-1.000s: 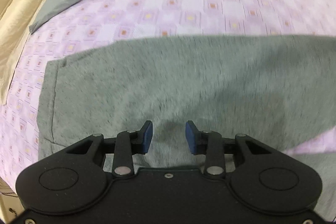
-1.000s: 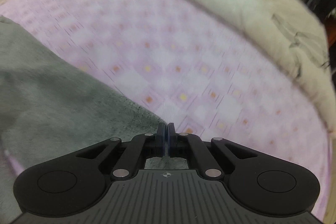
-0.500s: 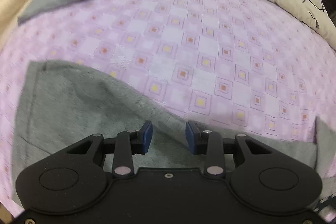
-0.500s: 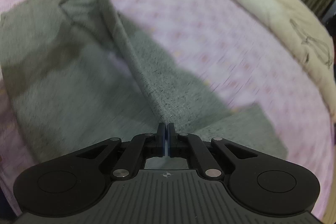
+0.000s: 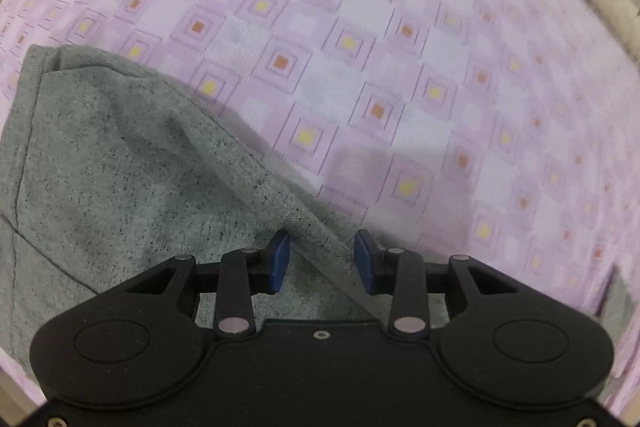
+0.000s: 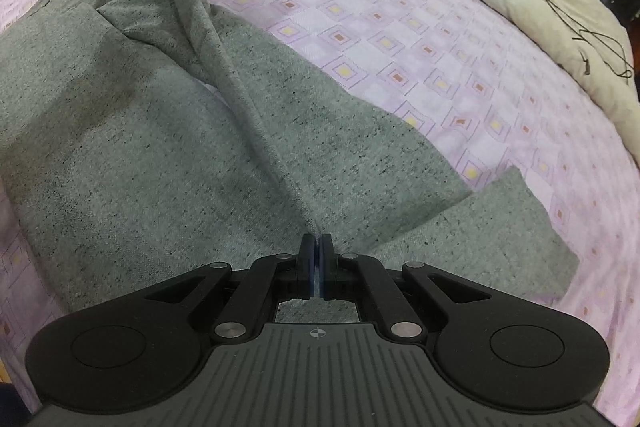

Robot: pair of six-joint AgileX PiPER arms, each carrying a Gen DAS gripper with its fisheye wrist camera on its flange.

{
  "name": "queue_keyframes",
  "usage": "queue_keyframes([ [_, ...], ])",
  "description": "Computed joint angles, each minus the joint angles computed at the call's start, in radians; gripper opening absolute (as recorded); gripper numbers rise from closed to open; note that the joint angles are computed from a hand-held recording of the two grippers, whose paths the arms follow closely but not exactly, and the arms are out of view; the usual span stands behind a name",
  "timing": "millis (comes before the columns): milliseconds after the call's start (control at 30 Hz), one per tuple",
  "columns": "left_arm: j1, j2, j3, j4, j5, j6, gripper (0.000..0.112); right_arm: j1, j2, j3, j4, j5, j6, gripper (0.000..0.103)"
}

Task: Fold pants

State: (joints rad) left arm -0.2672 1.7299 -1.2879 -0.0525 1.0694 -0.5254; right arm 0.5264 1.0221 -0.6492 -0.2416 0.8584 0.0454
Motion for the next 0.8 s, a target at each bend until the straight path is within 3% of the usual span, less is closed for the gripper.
queue_keyframes([
  [67,-0.011,0.047,-0.030,0.008,0.043,0.014,0.034,0.023,-0.022,0.025,-0.009,0.001,0.039,0.002],
  [100,-0.017,0.042,-0.014,0.012,0.036,0.011,0.013,0.011,-0.019,0.039,-0.002,-0.018,0.036,0.003],
  [233,-0.025,-0.127,0.151,0.006,-0.095,-0.051,0.007,-0.015,-0.070,0.027,0.045,0.014,0.061,0.005],
  [333,-0.067,-0.257,0.234,0.059,-0.103,-0.073,0.006,-0.132,-0.162,-0.009,0.160,0.047,0.049,0.020],
  [400,-0.089,-0.329,0.285,0.077,-0.100,-0.080,0.006,-0.219,-0.209,-0.033,0.204,0.055,0.076,0.039],
  [467,-0.115,-0.379,0.325,0.093,-0.101,-0.109,0.006,-0.277,-0.209,-0.056,0.191,0.041,0.136,0.040],
  [567,-0.148,-0.424,0.345,0.115,-0.082,-0.154,0.006,-0.277,-0.117,-0.080,0.042,-0.020,0.352,0.041],
  [733,-0.172,-0.422,0.333,0.121,-0.061,-0.173,0.006,-0.261,0.218,-0.170,-0.222,-0.102,0.673,0.041],
  [800,-0.163,-0.415,0.326,0.115,-0.063,-0.168,0.006,-0.238,0.350,-0.228,-0.287,-0.090,0.748,0.041],
])
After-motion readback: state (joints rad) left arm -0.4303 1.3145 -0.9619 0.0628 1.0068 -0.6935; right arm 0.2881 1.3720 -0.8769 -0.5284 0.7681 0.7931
